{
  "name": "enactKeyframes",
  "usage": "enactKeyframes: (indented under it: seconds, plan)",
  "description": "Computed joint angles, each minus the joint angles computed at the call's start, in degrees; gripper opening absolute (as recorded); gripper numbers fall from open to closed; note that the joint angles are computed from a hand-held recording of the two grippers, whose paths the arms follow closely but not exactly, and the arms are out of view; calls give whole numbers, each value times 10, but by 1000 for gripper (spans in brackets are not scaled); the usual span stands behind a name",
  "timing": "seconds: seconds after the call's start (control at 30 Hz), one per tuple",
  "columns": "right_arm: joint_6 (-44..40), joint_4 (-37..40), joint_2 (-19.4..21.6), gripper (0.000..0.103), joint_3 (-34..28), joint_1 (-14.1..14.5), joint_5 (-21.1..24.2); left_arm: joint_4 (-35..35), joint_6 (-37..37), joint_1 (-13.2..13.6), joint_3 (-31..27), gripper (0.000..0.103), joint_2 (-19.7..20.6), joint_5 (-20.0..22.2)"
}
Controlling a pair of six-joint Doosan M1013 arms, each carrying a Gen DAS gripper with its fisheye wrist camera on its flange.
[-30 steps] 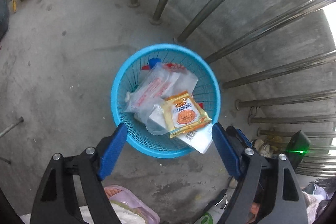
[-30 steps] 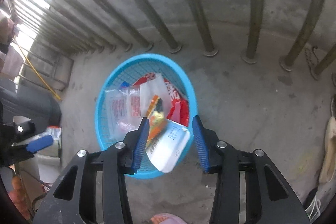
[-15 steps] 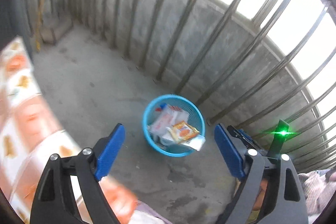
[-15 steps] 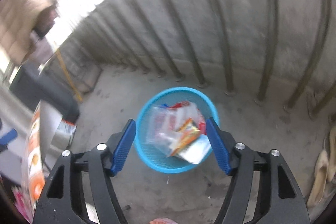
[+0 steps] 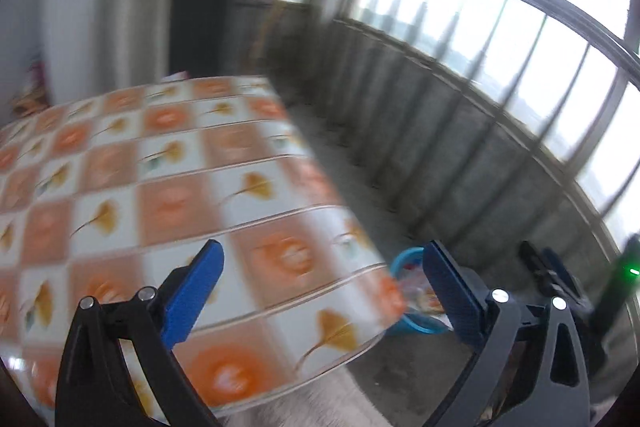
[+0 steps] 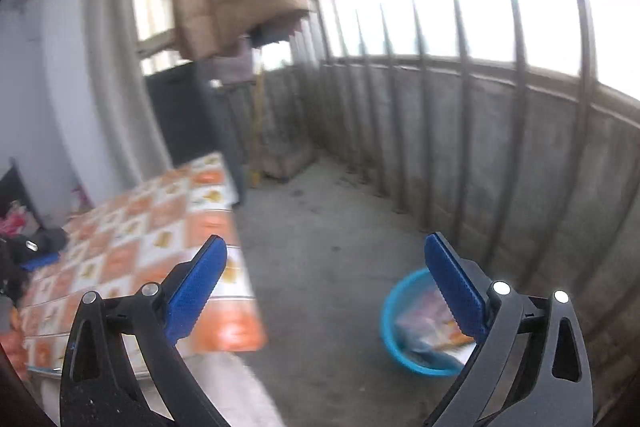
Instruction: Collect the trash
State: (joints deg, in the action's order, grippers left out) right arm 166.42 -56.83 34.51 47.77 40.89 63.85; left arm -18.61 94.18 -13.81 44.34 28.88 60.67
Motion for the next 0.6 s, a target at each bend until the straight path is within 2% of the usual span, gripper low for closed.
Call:
enactKeyframes:
  seconds: [0.13,0.27,0.4,0.5,0.6]
  plan:
    - [-53,18,22,95,-47,8,7,91,-55,-4,61,97,-39,-62]
    - [-80,11,42,95,-87,15,29,155,-65,-8,82,97,-54,-74]
    - [-150,39,64,95,-142,21,59,210,-89,-13,98,97,-65,-101]
    - [-210,66,83,95,-182,25,79,235,-101,-15,96,97,-64,-86]
    - [-264,92,109,95,-234,28,122,245,-122,-18,96,97,-63,-61]
